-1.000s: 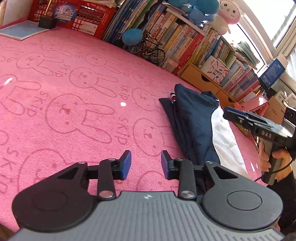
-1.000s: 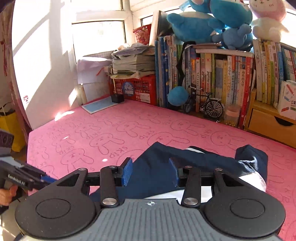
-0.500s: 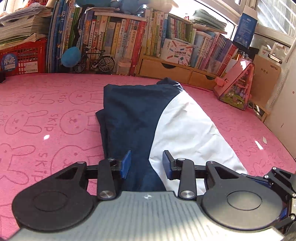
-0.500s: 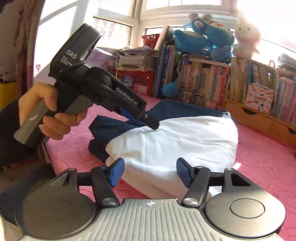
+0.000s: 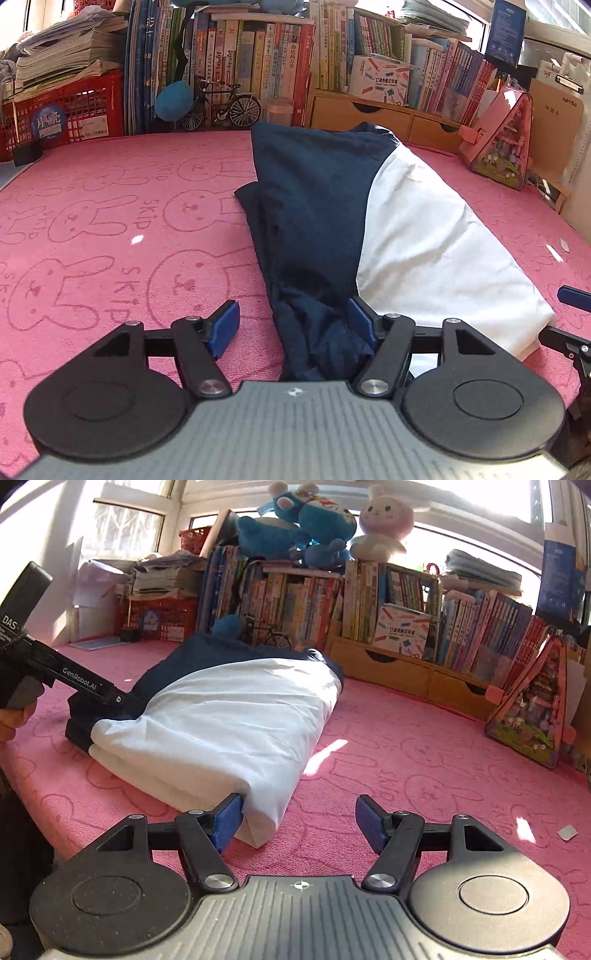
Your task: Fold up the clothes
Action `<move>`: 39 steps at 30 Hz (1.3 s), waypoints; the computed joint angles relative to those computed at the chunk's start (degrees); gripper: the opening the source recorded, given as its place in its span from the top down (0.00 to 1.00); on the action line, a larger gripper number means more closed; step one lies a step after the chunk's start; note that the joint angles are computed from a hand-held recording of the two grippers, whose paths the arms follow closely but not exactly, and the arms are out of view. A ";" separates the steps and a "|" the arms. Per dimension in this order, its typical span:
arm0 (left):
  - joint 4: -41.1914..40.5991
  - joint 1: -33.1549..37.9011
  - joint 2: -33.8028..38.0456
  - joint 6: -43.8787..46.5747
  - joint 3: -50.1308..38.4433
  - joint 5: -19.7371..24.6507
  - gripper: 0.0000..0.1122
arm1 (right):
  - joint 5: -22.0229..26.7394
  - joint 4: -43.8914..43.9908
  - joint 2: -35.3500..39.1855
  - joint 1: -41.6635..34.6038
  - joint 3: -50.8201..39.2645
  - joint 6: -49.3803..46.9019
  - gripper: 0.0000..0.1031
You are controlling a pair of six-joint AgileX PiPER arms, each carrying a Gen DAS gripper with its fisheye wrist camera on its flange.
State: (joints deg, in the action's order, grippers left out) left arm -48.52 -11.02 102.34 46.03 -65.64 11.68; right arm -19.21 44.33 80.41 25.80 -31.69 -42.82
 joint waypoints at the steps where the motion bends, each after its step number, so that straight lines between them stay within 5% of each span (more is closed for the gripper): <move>1: -1.07 0.53 0.20 0.54 -0.37 0.97 0.41 | 0.26 -0.80 0.37 -0.47 -0.04 0.88 0.35; 7: 3.18 0.67 0.08 -3.71 -1.05 2.18 0.41 | -13.46 10.55 5.77 9.40 -0.63 -14.22 0.28; 10: 5.15 0.71 0.02 -5.66 -1.40 2.78 0.40 | -14.49 13.21 5.78 8.56 -0.31 -15.63 0.24; 15: 8.13 0.78 -0.08 -8.62 -1.99 3.83 0.39 | -8.35 31.33 -4.64 3.01 4.28 -30.94 0.23; 18: 9.74 0.82 -0.13 -10.21 -2.36 4.48 0.39 | 2.66 40.23 -12.00 -5.41 4.44 -41.38 0.22; 21: 10.25 2.35 -1.82 -11.52 -3.04 7.92 0.40 | 11.61 42.59 -12.06 -13.24 0.16 -41.75 0.19; 25: -5.47 11.09 -1.52 -0.61 -7.81 20.59 0.37 | 34.53 41.60 -0.10 -27.81 -11.78 -37.22 0.14; 29: -10.14 17.38 9.04 -6.31 -23.65 36.09 0.34 | 51.63 40.94 16.47 -35.67 -27.11 -31.43 0.14; 36: -1.26 17.43 33.29 -30.66 -58.15 51.81 0.30 | 58.01 35.24 33.79 -36.03 -45.97 -20.40 0.14; 39: -2.67 17.36 36.75 -31.31 -62.46 51.33 0.26 | 60.96 33.39 38.65 -35.76 -51.65 -16.12 0.14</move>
